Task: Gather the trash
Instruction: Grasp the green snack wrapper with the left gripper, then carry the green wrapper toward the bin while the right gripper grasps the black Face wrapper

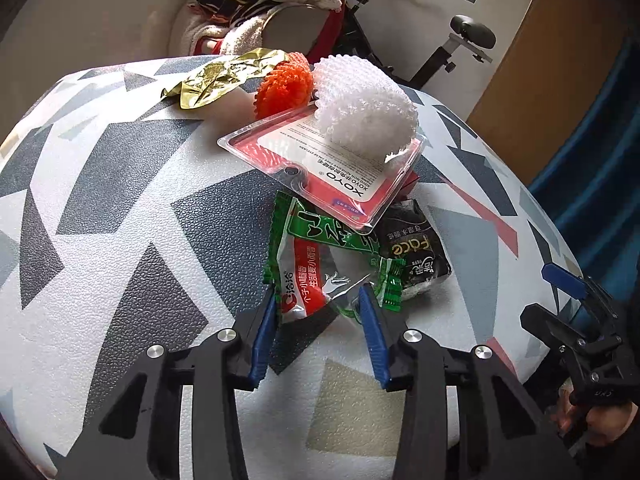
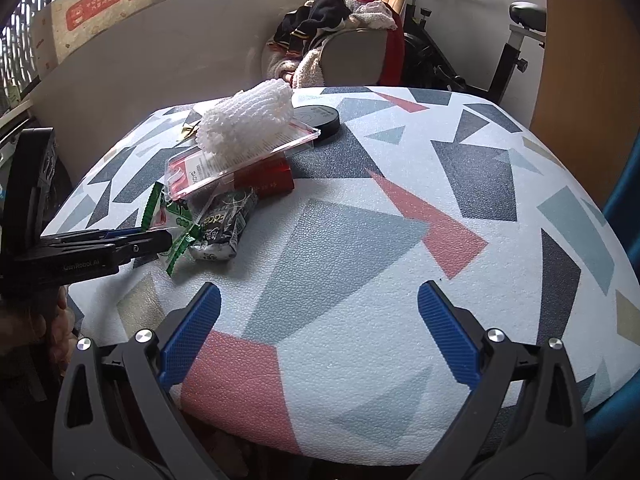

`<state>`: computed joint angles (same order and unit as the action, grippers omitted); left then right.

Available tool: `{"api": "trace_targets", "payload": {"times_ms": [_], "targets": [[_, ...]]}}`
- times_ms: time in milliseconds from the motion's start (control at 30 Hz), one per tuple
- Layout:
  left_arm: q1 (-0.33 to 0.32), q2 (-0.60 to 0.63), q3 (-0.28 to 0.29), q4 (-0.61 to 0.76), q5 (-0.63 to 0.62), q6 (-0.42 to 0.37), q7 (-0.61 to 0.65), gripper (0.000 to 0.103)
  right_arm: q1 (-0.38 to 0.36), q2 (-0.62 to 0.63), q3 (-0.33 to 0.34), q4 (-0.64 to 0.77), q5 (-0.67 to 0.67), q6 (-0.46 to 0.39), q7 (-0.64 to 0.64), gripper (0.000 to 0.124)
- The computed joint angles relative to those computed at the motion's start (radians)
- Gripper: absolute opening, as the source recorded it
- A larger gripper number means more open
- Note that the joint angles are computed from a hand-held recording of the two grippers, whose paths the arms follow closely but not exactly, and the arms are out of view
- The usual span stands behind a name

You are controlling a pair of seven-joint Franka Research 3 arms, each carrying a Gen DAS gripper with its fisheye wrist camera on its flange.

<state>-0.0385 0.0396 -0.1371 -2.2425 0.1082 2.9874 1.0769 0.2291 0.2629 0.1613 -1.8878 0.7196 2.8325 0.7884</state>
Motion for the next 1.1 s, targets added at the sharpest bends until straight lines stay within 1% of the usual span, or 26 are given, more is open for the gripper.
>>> {"api": "trace_targets", "payload": {"times_ms": [33,67,100,167,267,300,367,500,567,600,633,667,733,867,1000,1100], "targets": [[0.003,-0.007,-0.003,-0.01,-0.024,0.005,0.024,0.02,-0.001,0.005,0.006,0.01,0.004,-0.01,-0.008,0.097],[0.006,-0.017,-0.001,-0.02,-0.031,0.0,0.025,0.017,0.001,0.011,0.01,0.021,0.006,-0.018,-0.014,0.097],[0.008,-0.028,0.0,-0.035,-0.063,0.008,0.042,0.015,0.004,0.019,0.012,0.034,0.005,-0.026,-0.015,0.097],[0.009,-0.054,0.007,-0.069,-0.126,0.032,0.083,0.014,0.011,0.044,0.017,0.071,0.0,-0.048,-0.009,0.097],[0.008,-0.096,0.024,-0.111,-0.123,0.043,0.085,0.013,0.033,0.092,0.018,0.141,-0.028,-0.088,0.026,0.094],[0.006,-0.11,0.031,-0.124,-0.125,0.045,0.091,0.013,0.044,0.11,0.014,0.167,-0.049,-0.099,0.048,0.09],[0.009,-0.138,0.039,-0.148,-0.103,0.048,0.083,0.013,0.077,0.151,-0.003,0.223,-0.115,-0.116,0.113,0.087],[0.052,-0.188,0.027,-0.183,0.031,0.045,-0.003,0.013,0.139,0.233,-0.048,0.34,-0.264,-0.171,0.264,0.086],[0.054,-0.208,0.034,-0.196,0.059,0.048,-0.018,0.013,0.174,0.266,-0.079,0.391,-0.359,-0.21,0.34,0.081],[0.054,-0.217,0.037,-0.202,0.068,0.049,-0.022,0.013,0.183,0.275,-0.086,0.406,-0.396,-0.228,0.364,0.077],[0.056,-0.226,0.038,-0.208,0.079,0.05,-0.027,0.013,0.189,0.282,-0.09,0.417,-0.427,-0.238,0.378,0.069],[0.057,-0.235,0.039,-0.213,0.089,0.05,-0.031,0.013,0.191,0.281,-0.09,0.414,-0.45,-0.237,0.383,0.064],[0.058,-0.253,0.039,-0.224,0.109,0.051,-0.035,0.013,0.183,0.267,-0.081,0.393,-0.477,-0.233,0.376,0.049],[0.041,-0.285,0.048,-0.244,0.118,0.046,-0.023,0.013,0.142,0.21,-0.043,0.312,-0.448,-0.21,0.323,0.044],[0.026,-0.325,0.049,-0.271,0.124,0.041,-0.009,0.013,0.099,0.136,-0.01,0.213,-0.373,-0.168,0.252,0.044],[0.008,-0.354,0.056,-0.293,0.118,0.038,0.007,0.013,0.081,0.078,0.002,0.14,-0.323,-0.138,0.19,0.044]]}}
